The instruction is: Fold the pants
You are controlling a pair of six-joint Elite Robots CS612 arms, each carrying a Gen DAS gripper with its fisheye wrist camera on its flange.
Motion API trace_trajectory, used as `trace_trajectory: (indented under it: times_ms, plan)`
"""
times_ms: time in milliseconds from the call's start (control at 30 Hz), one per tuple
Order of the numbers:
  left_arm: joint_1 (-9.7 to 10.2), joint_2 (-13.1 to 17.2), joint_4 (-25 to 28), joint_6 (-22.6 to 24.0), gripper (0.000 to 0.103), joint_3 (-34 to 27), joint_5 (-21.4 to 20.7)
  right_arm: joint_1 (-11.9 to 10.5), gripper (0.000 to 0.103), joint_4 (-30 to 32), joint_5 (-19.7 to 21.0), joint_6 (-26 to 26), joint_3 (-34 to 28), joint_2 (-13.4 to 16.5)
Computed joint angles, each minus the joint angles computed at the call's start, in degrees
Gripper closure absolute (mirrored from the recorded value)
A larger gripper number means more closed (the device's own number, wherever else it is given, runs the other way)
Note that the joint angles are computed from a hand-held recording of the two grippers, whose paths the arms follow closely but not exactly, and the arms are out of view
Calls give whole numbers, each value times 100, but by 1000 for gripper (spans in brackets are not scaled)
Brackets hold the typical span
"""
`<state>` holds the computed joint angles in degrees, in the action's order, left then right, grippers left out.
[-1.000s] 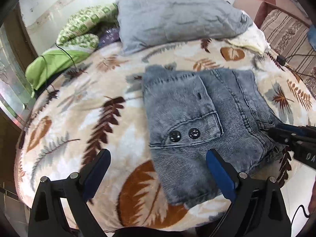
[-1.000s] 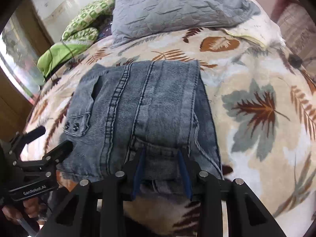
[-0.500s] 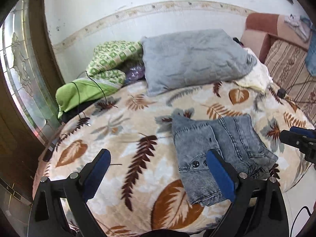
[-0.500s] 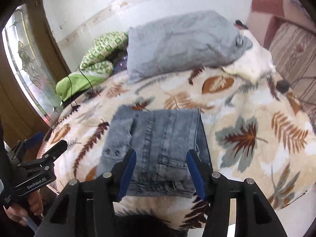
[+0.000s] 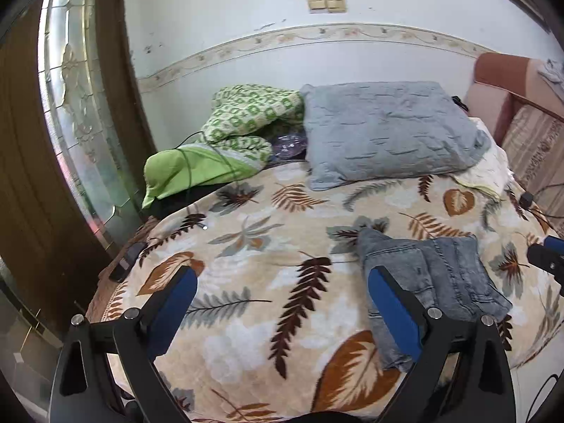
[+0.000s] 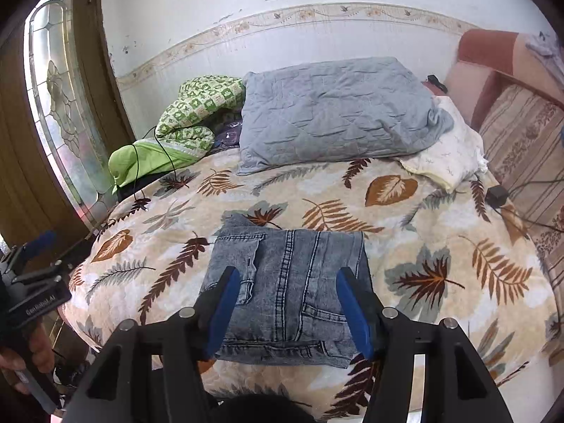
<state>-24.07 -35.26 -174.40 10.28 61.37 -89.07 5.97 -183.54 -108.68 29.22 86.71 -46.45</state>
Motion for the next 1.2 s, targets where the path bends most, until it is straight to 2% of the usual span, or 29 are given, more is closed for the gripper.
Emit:
trace_trajectory:
  times_ms: [300, 667, 1033, 1200]
  plan:
    - [63, 177, 229, -196, 5, -308, 319, 2, 41, 157, -41, -118, -117, 76]
    - [63, 295, 409, -215, 5, -497, 539, -67, 41, 196, 99, -31, -120, 141]
    - [43, 264, 366, -180, 5, -463, 548, -98, 41, 55, 144, 68, -26, 136]
    - [27, 220, 380, -180, 5, -410, 404, -100, 41, 15, 134, 118, 7, 126]
